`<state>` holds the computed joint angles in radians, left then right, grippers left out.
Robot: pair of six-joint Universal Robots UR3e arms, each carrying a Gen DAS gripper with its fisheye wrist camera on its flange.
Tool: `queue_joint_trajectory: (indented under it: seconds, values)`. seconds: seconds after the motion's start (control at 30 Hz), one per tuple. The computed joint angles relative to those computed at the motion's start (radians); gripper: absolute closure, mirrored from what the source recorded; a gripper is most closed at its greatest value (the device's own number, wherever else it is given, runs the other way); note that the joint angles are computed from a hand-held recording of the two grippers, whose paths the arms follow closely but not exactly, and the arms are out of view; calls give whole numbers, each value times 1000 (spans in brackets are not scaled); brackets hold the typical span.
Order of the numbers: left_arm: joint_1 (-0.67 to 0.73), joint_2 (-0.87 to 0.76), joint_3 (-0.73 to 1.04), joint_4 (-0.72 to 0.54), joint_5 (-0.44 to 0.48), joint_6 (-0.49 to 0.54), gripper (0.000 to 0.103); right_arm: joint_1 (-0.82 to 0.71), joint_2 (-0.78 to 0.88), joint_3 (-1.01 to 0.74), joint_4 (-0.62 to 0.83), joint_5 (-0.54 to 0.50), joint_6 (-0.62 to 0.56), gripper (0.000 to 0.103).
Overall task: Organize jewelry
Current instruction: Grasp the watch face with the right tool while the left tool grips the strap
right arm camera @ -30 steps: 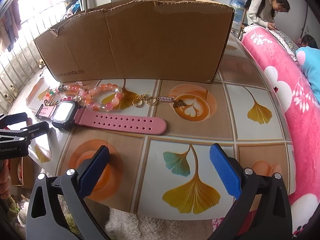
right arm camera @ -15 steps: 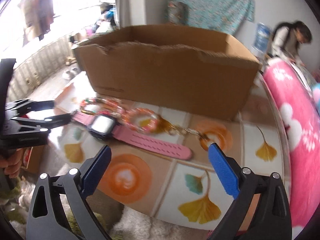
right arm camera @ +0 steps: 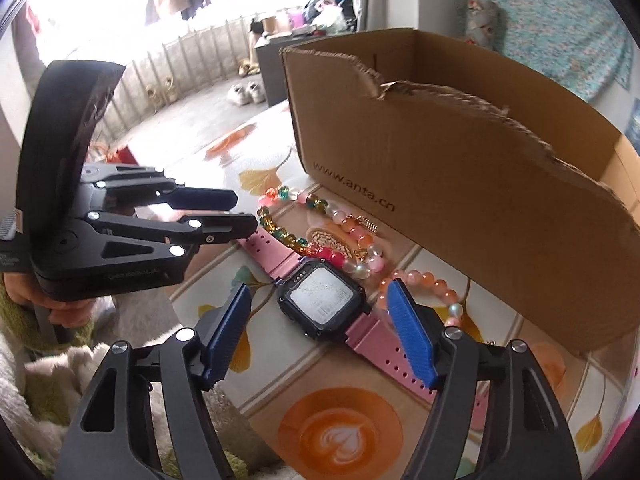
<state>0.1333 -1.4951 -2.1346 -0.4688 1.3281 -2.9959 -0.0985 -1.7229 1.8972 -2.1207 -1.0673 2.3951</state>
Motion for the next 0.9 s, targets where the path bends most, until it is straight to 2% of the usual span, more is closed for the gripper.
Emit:
queue_joint_trajectory:
  seconds: [0.1,0.27,0.4,0.57,0.67,0.8,0.9]
  values:
    - [21,3,-15,2,-32,6,72,28,37,-32,21,-27,-43,39]
    - [36,-2,-26,15,-55,23,72,60,82,-80,58,-87,-55,51]
    - [58,23,-55,34,-84,48,72,52,66,-91,99,-96,-69,51]
    - [81,122,-105,2,-147,153,70,19,46,-123,217,-76,-98,51]
    - [56,167,-117,-39,-150,226,63,-14,62,-166,314,-51,-118,51]
    - [-35,181,-130,-25,-68,289,52,-48,110,-254,456,-20,-143,51]
    - [-142,134,-139,77,70,304,50,-84,173,-346,591,15,-173,51]
